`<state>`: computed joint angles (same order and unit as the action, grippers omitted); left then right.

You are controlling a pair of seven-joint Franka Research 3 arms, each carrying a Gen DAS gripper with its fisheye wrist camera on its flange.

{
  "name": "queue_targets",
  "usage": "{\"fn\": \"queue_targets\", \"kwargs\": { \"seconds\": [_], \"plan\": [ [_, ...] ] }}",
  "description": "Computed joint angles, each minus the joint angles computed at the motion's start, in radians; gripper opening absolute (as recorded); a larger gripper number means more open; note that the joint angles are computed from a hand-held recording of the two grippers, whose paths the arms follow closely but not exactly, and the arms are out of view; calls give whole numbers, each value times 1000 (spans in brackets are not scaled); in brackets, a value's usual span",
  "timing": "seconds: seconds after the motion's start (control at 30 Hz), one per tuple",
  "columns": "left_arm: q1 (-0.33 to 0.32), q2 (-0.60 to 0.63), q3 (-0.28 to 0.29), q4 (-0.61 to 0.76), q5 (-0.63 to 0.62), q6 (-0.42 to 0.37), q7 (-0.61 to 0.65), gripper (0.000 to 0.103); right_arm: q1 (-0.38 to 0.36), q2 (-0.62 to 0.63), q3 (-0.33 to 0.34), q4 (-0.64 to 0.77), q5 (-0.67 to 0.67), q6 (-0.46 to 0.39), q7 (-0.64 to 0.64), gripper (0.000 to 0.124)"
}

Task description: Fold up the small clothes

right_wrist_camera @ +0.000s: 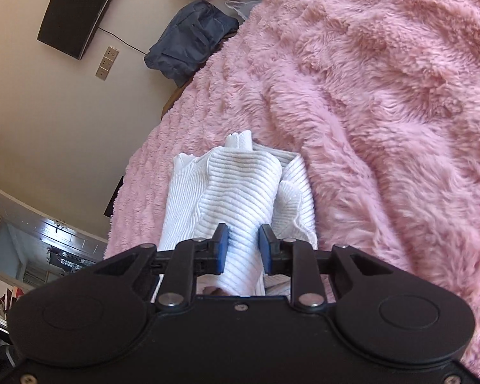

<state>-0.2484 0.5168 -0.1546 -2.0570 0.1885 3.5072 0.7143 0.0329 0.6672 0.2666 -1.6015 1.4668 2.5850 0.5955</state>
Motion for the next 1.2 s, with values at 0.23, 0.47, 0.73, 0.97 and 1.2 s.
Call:
{"fn": "queue_targets", "kwargs": {
  "seconds": [0.23, 0.47, 0.73, 0.97, 1.2],
  "plan": [
    [61, 29, -65, 46, 71, 2, -44, 38, 3, -36, -2, 1, 51, 52, -89, 5],
    [51, 80, -70, 113, 98, -17, -57, 39, -45, -13, -11, 23, 2, -45, -18, 4],
    [67, 78, -82, 112, 125, -32, -67, 39, -38, 4, -14, 19, -30, -111, 15, 16],
    [90, 88, -104, 124, 149, -49, -68, 39, -22, 45, 0, 50, -56, -79, 88, 31],
    [140, 111, -158, 156, 189, -39, -92, 39, -40, 23, 16, 47, -11, -76, 23, 16]
  ]
}}
